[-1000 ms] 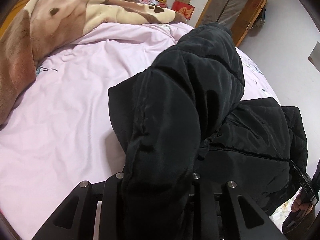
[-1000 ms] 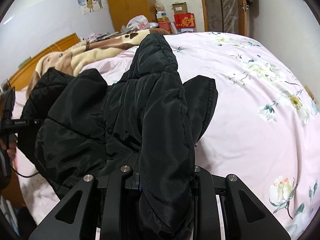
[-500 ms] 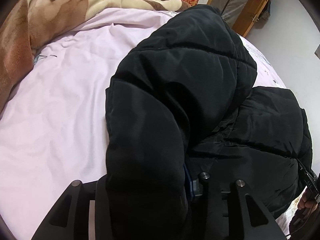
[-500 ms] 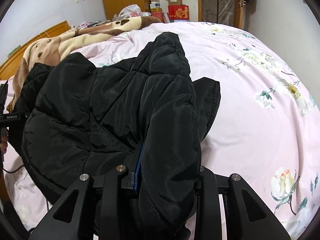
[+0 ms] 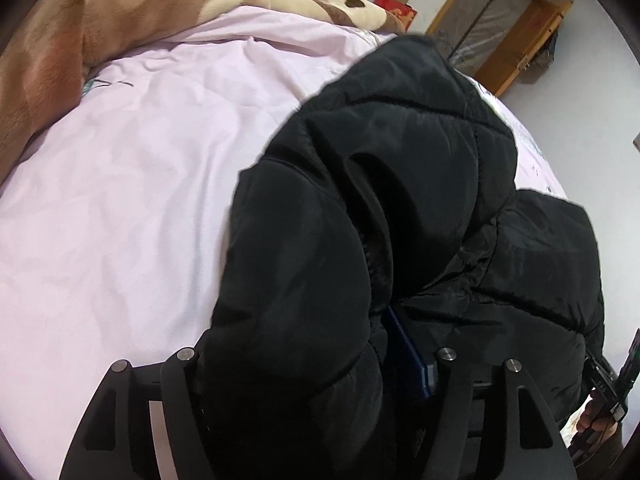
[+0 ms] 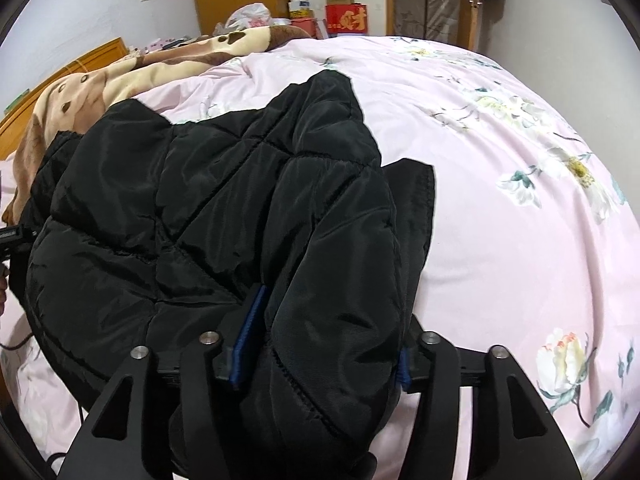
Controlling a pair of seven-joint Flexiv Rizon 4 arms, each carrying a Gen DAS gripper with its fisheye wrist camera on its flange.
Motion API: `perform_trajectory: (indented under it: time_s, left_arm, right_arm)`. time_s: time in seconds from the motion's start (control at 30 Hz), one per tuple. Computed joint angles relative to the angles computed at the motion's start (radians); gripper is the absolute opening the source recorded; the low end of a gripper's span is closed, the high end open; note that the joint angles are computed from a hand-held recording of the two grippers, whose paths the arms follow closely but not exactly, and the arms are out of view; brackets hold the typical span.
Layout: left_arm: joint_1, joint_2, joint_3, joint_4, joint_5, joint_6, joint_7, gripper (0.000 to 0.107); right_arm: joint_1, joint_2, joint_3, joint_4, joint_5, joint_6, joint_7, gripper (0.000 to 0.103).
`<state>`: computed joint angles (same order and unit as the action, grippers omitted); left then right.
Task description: Fold large clothes
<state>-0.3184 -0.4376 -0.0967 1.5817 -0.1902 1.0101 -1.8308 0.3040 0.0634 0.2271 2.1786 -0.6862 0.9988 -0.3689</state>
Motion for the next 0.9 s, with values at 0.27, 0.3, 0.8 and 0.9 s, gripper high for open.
perform_trajectory:
  time_s: [0.27, 0.3, 0.8, 0.9]
  left_arm:
    - [-0.016, 0.066, 0.031, 0.016, 0.071, -0.022, -0.054, 0.07]
    - [-0.016, 0.075, 0.03, 0.02, 0.074, -0.02, -0.056, 0.07]
    - [-0.045, 0.243, 0.093, 0.104, 0.366, 0.037, -0.341, 0.07]
    - [-0.012, 0.238, 0.041, 0.136, 0.283, 0.051, -0.229, 0.07]
  right_arm:
    - [0.002, 0.042, 0.018, -0.019, -0.065, -0.131, 0.046, 0.078]
    - [0.003, 0.049, 0.022, -0.023, -0.07, -0.15, 0.045, 0.078]
    - [0.048, 0.133, 0.09, -0.035, -0.047, -0.239, 0.074, 0.078]
    - [0.074, 0.1, 0.095, -0.033, 0.003, -0.237, 0.048, 0.078]
